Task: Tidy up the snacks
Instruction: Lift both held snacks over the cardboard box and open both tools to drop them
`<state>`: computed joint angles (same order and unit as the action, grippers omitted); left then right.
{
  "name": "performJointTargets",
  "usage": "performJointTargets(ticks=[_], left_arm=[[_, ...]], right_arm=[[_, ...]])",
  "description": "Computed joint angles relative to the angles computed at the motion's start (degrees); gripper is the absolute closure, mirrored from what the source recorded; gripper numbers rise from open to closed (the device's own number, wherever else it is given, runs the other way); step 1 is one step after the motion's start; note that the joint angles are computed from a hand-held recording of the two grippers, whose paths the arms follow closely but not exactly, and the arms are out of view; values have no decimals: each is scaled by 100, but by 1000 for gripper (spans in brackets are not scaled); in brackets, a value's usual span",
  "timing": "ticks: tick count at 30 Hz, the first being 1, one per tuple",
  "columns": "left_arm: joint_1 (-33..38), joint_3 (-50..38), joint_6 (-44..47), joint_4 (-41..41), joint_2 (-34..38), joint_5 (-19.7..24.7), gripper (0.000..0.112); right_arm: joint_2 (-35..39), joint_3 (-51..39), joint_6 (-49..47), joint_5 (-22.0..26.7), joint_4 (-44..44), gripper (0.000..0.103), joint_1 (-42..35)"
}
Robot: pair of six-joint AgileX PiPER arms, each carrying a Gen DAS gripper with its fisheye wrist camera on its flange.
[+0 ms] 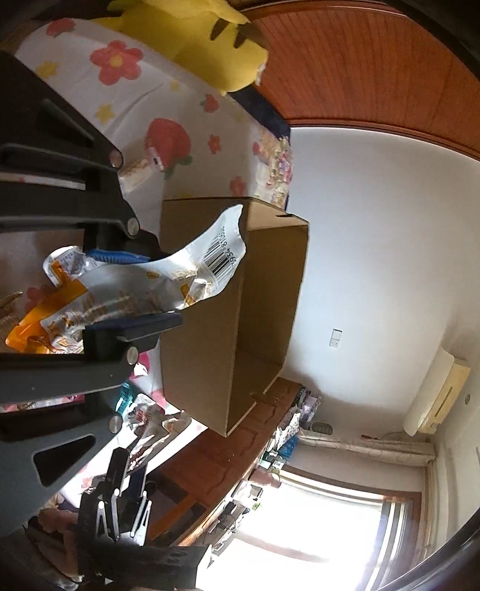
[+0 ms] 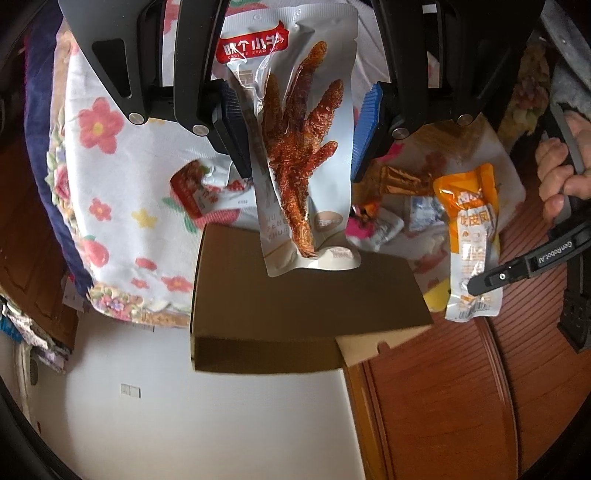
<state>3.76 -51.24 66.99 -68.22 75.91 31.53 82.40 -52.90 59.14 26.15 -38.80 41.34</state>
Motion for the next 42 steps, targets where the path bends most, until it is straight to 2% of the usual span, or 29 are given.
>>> performJointTargets(ticks=[7,15,27,35,42], left_arm=[[3,-517,-206,306,20,91,92],[-166,-1509,-630,828,436,70,92],[-276,-3470,-1195,1252,1723,199,92],[-486,-4573,-1756,1807,2668,93,91],[-653,-5140,-2163,2224,3307,33,91]], right_arm=[[-262,-393,-411,367,67,50,29],[64,-1354,-1427,522,480,50,-271],[1370,-3408,-3160,611,1581,49,-925],[2523,-4856,-3854,864,2137,49,-1243],[3238,-5579,-4135,1114,2400,49,-1408]])
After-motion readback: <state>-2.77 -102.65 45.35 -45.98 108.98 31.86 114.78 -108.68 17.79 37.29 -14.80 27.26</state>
